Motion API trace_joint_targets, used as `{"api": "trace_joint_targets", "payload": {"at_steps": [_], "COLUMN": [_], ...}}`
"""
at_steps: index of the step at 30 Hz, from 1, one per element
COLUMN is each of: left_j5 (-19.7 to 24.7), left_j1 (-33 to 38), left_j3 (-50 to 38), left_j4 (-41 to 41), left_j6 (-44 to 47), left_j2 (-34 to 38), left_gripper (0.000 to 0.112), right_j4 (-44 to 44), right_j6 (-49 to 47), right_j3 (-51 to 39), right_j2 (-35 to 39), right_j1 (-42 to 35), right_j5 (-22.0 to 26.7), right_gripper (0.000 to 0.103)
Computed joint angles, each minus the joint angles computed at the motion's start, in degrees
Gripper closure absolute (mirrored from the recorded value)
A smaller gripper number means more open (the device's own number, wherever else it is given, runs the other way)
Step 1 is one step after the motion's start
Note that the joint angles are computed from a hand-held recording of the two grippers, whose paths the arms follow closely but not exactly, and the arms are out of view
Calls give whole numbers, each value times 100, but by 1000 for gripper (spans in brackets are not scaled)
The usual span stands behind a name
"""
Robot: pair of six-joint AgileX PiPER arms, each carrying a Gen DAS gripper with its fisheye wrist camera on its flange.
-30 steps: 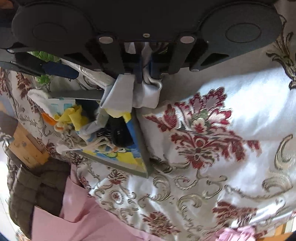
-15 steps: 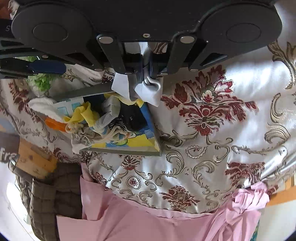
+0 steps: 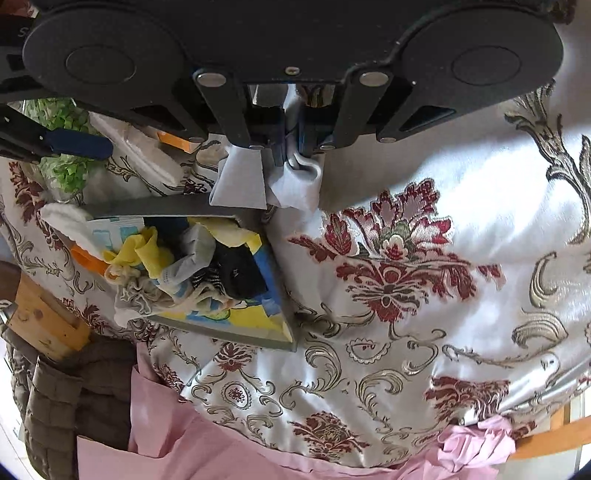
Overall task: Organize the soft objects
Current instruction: 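Lift the white textured cloth with right tool while left holds the grey tissue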
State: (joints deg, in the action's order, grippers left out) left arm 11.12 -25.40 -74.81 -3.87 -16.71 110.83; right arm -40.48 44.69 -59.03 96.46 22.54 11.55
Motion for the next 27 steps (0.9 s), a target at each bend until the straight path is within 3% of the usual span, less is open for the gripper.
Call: {"api": "trace_joint_targets", "payload": {"at_steps": [5,8,15,18,20,22,25,27], "left_j5": [-77,-55,-19,3,28,39,75,82], "left_j1": [100,161,243,301,336,365,394,403], "left_j3": [-34,-65,-81,-87,-78,-58,-40,-21], "left_j4": [-1148,-1758,-2627,-3556,-4265,-5000,-5699,-6012], "left_j6": [1091,1617,2337,3245,3972,4740,5444,5756], "left_j2": [101,137,172,226,261,297,319,307], "left_gripper": [106,106,106,106,106,106,106,106], "right_j4": [-2045,-2570,-2098,-1912,-1866,-1873,-1984,-2030], "right_j6": [1561,1804,1149,935,899,992,1223,1423], "right_j3": [-257,-460,-1313,-1574,-1698,-1699,-1686,-1570], "right_j2": [188,428,1077,1293,1426,1449,1434,1303], "right_j1": [522,826,1116,1142,1152,1135,1161,1129], "right_j5": [1127,1829,2773,3006,3166,3182,3251,3104], "right_gripper": [40,46,54,55,61,74,85,86]}}
